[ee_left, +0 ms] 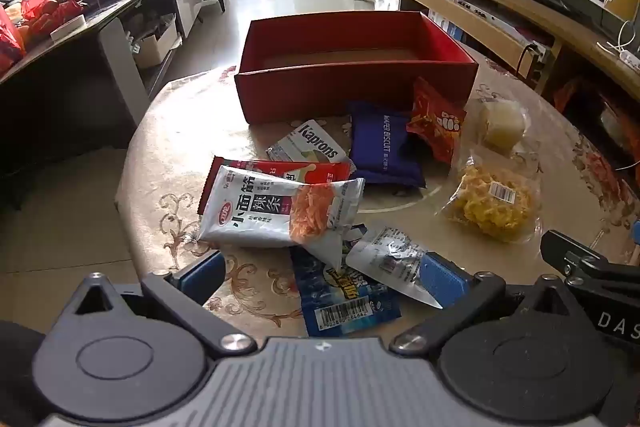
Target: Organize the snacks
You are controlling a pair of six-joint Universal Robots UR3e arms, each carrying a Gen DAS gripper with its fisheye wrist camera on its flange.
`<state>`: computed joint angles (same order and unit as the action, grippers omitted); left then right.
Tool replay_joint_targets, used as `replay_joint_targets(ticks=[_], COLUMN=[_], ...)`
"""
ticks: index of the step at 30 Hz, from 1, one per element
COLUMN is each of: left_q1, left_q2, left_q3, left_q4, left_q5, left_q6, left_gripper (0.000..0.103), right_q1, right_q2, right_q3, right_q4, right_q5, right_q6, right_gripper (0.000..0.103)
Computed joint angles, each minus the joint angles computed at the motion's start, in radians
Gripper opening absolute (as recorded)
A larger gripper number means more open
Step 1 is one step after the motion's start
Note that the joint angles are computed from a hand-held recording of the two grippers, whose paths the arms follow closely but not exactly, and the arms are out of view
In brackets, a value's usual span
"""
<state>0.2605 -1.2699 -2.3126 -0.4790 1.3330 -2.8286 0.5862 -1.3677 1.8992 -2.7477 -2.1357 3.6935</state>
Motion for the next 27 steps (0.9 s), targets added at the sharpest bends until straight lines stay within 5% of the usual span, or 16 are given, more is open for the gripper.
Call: replay_joint_targets(ticks=[27], left_q1=[-0.022], left_q2=[-0.024], left_q3=[-0.011], left_q4=[0.023], left_q5=[0.038], left_q6=[0.013], left_gripper=[0.101], right_q1=[-0.009], right_q2=[0.011], right_q3=[-0.012], right_q4=[0.041], right_q5=[0.036], right_q6=[-0.010], right_gripper=[0.103])
